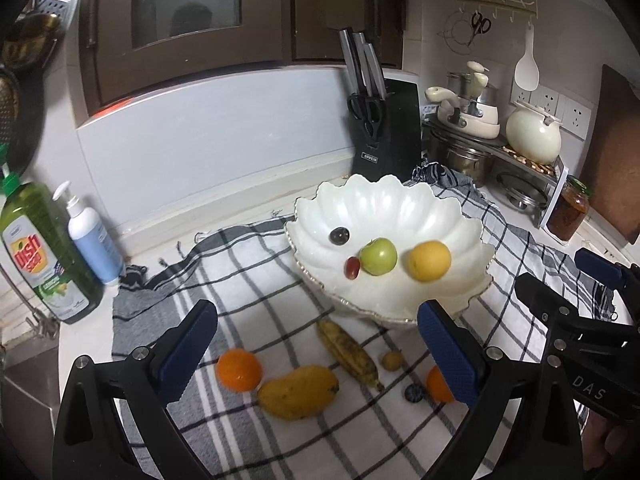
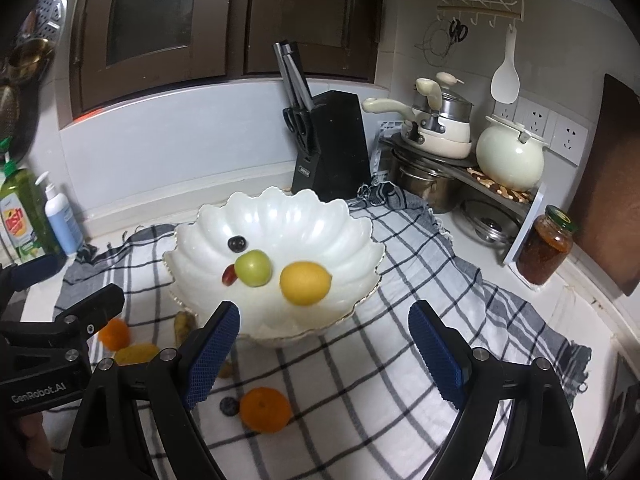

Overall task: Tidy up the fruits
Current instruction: 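Withdraw both tools from the bowl and move the right tool toward the tangerine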

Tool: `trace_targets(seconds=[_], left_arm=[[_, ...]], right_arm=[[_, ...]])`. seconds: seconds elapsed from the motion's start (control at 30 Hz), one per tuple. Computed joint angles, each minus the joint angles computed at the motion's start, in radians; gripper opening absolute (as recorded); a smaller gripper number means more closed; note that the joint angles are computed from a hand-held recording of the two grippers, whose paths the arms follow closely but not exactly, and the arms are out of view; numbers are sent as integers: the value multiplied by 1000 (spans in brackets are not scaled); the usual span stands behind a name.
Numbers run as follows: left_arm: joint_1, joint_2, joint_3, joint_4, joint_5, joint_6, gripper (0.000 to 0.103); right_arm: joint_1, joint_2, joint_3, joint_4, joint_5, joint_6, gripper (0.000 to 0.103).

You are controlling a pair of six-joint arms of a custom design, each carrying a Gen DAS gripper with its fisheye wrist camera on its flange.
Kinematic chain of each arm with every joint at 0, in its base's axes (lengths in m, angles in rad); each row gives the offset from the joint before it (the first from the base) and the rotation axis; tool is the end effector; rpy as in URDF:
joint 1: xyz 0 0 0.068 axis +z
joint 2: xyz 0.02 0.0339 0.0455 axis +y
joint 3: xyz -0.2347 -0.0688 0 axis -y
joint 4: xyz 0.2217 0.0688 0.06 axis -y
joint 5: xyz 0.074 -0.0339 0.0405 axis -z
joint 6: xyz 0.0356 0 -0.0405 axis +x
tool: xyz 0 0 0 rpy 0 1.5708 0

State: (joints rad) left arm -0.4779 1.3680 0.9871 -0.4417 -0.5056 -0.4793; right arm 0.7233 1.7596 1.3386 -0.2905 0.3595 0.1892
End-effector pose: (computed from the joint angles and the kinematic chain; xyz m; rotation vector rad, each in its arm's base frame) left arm 0.2498 -0.1100 0.2396 -0.2305 2.2575 0.1095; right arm 0.2873 0.2370 0.2381 -0.4079 2.1922 0.0861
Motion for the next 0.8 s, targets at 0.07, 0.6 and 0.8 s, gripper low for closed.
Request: trace_targets(seconds=[0.07, 0.6, 0.8], left_arm=[[-8, -25, -20, -10, -8, -14, 102], [-59, -81, -129, -32, -46, -108, 102], [-66, -76, -190, 3, -36, -148, 102]], right_arm=[[11, -10, -15, 3, 4, 2, 87], [33, -22, -120, 43, -20, 41, 87], [34, 9, -144, 62, -36, 49, 87]])
